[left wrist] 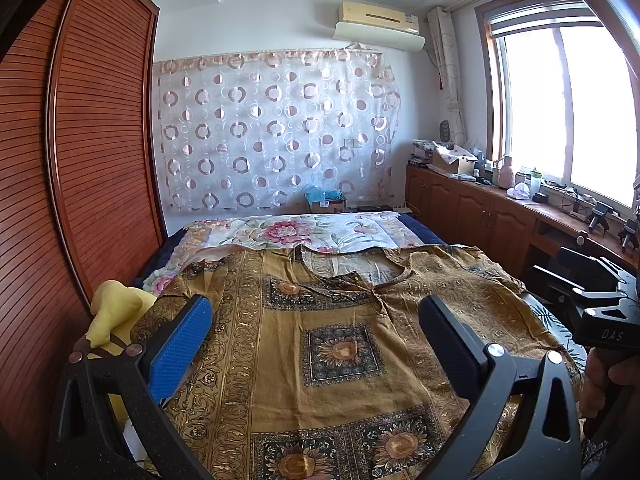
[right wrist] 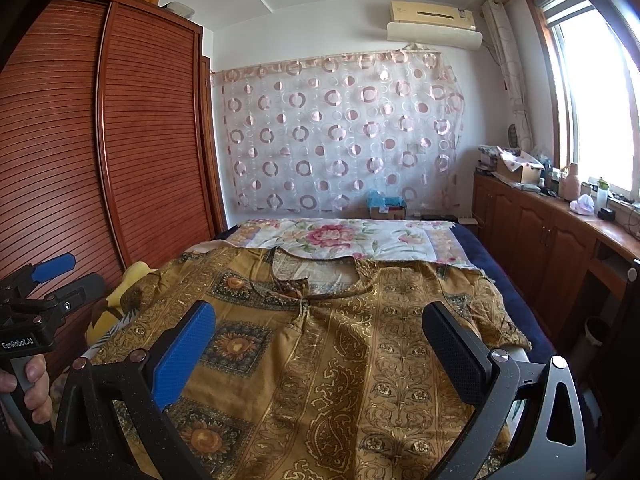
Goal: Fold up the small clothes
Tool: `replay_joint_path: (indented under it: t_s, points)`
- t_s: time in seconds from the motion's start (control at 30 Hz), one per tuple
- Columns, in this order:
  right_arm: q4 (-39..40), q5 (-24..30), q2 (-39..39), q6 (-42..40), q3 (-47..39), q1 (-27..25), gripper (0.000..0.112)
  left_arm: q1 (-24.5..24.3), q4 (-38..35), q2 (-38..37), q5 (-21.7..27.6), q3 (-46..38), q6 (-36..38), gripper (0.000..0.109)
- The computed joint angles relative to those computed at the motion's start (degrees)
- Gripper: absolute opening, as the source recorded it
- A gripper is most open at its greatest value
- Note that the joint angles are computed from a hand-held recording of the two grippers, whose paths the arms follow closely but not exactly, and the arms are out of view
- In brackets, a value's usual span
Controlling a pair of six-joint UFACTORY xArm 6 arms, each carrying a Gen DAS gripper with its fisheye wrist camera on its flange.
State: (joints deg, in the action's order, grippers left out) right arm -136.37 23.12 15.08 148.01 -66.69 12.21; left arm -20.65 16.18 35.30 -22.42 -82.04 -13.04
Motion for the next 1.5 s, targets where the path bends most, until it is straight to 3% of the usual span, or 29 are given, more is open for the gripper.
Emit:
replay_joint_path:
  t_s: [1.27,1.5]
  points:
    - [-1.3,-0.82,0.58,1.35,-0.87,-0.09,0.103,-0.18,-0.5,-2.54,0.82,1.35,0.6,0.103]
    - [-2.6,-3.4,2.61,2.48,-3.28,-0.83,0.103,1.8,8.01,-1.99,4.11,-1.75,-7.26,0.103]
